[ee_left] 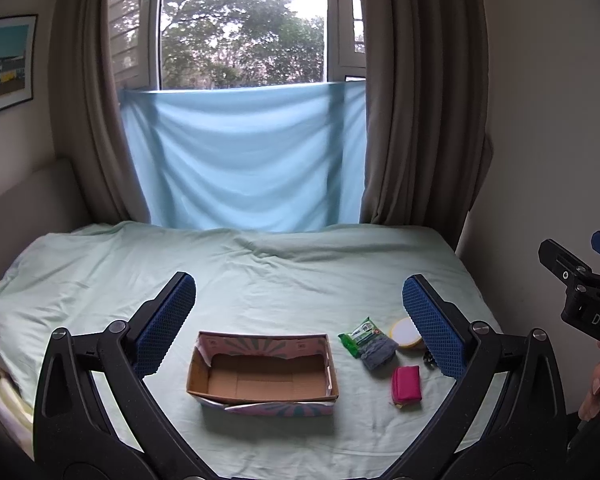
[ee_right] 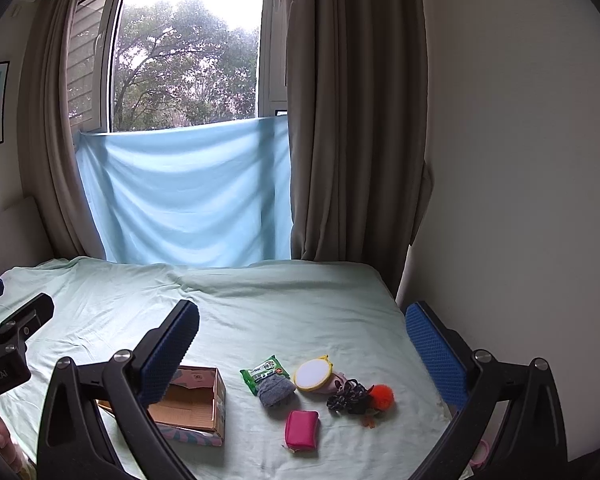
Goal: Organize soft objects
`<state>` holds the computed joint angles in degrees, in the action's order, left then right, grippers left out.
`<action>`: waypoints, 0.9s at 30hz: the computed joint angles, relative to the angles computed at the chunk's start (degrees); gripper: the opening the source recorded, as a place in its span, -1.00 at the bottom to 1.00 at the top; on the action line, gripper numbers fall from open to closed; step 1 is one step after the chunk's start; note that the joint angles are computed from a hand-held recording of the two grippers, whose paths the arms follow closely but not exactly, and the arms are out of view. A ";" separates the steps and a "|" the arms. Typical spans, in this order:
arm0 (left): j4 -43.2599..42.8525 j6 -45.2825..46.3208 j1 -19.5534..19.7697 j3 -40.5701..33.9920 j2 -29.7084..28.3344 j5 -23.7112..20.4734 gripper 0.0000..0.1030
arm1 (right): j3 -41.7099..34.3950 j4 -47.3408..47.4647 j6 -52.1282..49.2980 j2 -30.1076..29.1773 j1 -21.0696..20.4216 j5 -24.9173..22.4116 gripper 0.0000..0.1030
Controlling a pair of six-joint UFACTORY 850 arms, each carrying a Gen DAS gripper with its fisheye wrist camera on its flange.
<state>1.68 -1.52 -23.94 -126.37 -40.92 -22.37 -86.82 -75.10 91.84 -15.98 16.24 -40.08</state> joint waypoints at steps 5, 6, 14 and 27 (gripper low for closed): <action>-0.04 0.01 -0.01 0.01 0.00 0.04 0.99 | -0.02 0.07 -0.08 -0.01 -0.03 0.03 1.00; -0.04 0.01 -0.01 0.01 0.00 0.04 0.99 | -0.05 0.07 -0.07 -0.04 -0.02 0.00 1.00; -0.12 0.22 -0.12 -1.14 -0.68 -0.70 0.99 | -0.14 0.37 -0.35 -0.09 -0.05 0.07 1.00; -0.52 -0.26 -1.74 -11.79 -7.71 -7.92 0.99 | 1.05 -0.79 0.57 0.06 -1.11 1.26 1.00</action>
<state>1.16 -1.79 -25.68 -138.16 -48.63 -30.30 -85.78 -75.89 92.41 -15.92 15.12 -38.82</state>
